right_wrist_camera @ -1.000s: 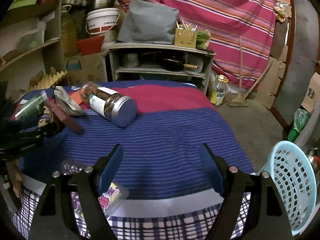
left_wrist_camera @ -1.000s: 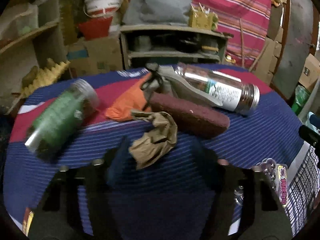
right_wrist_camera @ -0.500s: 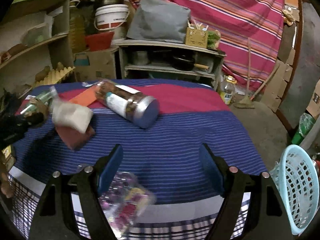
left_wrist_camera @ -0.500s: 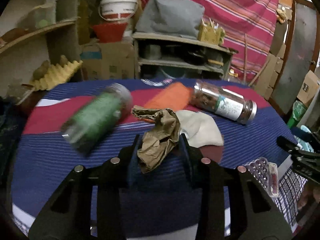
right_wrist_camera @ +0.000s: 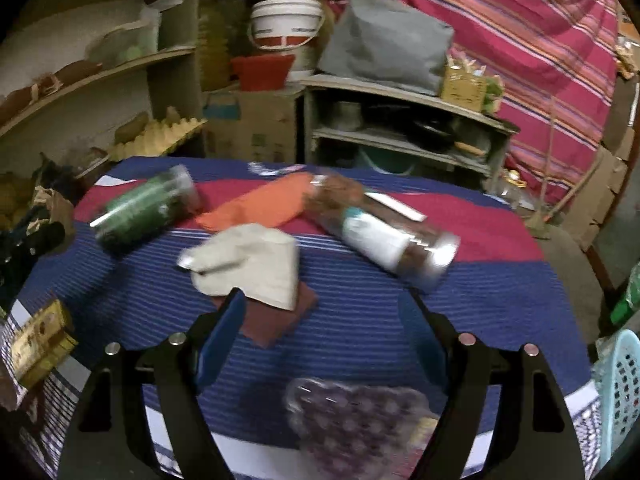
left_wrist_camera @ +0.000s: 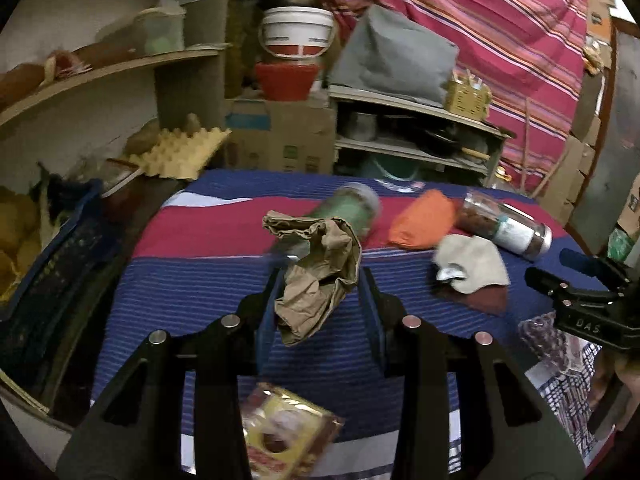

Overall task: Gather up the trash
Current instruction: 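Grasp the tan crumpled paper with the left tool while the right tool grasps the white cloth, then carry the tan paper and white cloth toward the light-blue basket with both tools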

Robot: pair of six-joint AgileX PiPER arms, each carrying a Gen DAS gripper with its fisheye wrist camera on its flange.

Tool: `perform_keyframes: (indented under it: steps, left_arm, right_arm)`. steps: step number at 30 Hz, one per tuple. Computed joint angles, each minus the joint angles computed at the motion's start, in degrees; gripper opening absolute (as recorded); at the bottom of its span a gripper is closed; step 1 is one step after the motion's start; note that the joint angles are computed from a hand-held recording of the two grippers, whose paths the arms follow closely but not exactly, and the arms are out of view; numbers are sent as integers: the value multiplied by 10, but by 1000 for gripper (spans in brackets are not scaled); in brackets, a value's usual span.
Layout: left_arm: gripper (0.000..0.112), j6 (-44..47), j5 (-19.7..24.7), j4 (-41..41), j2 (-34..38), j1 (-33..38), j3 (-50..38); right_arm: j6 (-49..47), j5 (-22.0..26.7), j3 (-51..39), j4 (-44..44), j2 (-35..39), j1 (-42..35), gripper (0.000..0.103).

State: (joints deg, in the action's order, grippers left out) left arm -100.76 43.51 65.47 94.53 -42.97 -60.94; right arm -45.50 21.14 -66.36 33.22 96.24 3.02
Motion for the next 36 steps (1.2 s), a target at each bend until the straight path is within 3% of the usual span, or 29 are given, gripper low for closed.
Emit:
perform_keyframes:
  steps: [8,13,14,18,21,24,29,36]
  left_arm:
    - [37,-34,-10,27,-31,20,52]
    - [37,-43,-12,38,-32,23,58]
    - [37,-43,-11,39,-31,23,57]
    - [37,-42,-8,37,-29,19,52]
    - [37,-36,-4,31,-28,16,46]
    - [37,-26,6,20,-25,7,33]
    - [37,-4,40,0,-15,-24,-4]
    - [37,13,81,-17,15,-73,-71]
  right_arm:
    - [183,29,-87,-155,84,67,77]
    - [200,53,-118,-178,119,75,76]
    - [186,50,-114,-166,117,73,74]
    - [122,44,-104,-110,109,62,40]
    - [78,54,-106,-66,104,46,23]
    - [40,81,-113,-26,101,30,14]
    - [-31,86,-87,30,66,-1,8]
    - [-144,140,-48,126,16,-96,7]
